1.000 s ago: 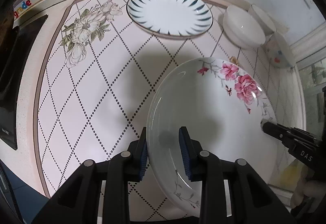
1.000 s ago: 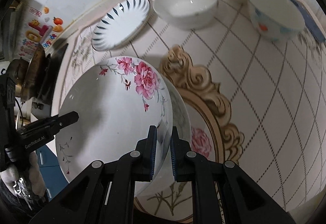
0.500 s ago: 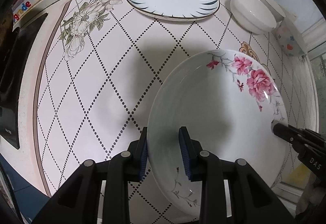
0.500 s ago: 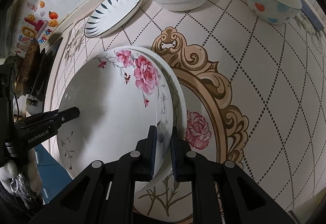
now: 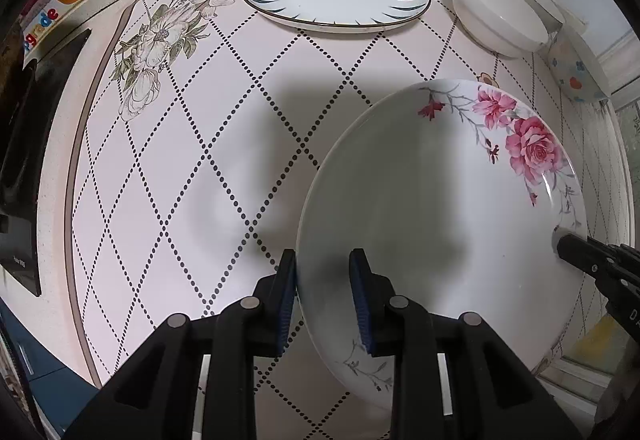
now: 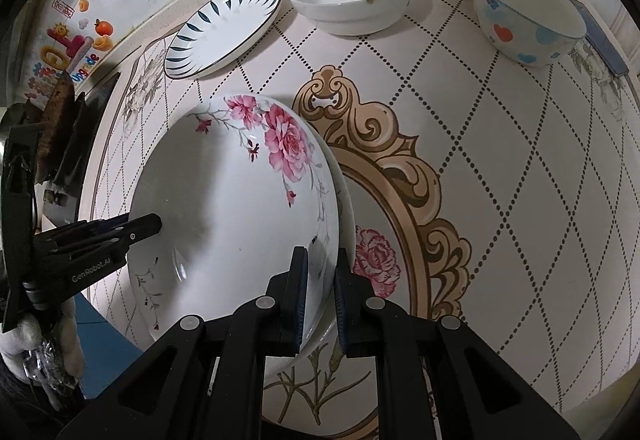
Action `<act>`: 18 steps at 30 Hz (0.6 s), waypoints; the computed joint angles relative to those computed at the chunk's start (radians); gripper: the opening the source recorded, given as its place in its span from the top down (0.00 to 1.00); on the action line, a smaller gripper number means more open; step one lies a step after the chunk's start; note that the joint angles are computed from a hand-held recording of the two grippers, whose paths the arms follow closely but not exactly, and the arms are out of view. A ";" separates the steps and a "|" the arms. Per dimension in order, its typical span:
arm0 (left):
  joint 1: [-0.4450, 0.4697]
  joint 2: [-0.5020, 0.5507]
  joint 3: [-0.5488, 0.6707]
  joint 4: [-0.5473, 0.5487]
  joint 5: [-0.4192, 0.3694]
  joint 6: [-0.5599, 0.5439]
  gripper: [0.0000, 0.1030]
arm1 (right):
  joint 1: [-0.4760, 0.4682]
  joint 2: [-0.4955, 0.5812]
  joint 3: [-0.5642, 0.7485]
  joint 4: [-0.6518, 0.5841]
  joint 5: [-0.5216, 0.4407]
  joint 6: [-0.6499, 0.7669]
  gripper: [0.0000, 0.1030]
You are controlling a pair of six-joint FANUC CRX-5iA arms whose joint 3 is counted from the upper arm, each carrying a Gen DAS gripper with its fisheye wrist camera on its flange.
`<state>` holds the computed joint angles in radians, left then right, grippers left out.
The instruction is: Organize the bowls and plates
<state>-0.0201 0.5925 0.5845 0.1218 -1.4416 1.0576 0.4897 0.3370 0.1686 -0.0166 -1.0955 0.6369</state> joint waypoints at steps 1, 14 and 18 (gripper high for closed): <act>0.000 0.001 0.001 0.000 -0.002 0.002 0.77 | 0.001 0.003 0.006 -0.001 -0.011 0.003 0.87; 0.003 0.033 0.050 0.003 -0.050 0.026 0.77 | -0.019 0.042 0.086 -0.052 -0.109 0.019 0.86; 0.012 0.058 0.100 0.010 -0.089 0.033 0.77 | -0.029 0.060 0.126 -0.065 -0.170 0.031 0.85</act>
<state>-0.0086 0.6507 0.6841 0.1315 -1.5307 1.0911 0.4607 0.3975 0.2949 -0.0817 -1.2655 0.6674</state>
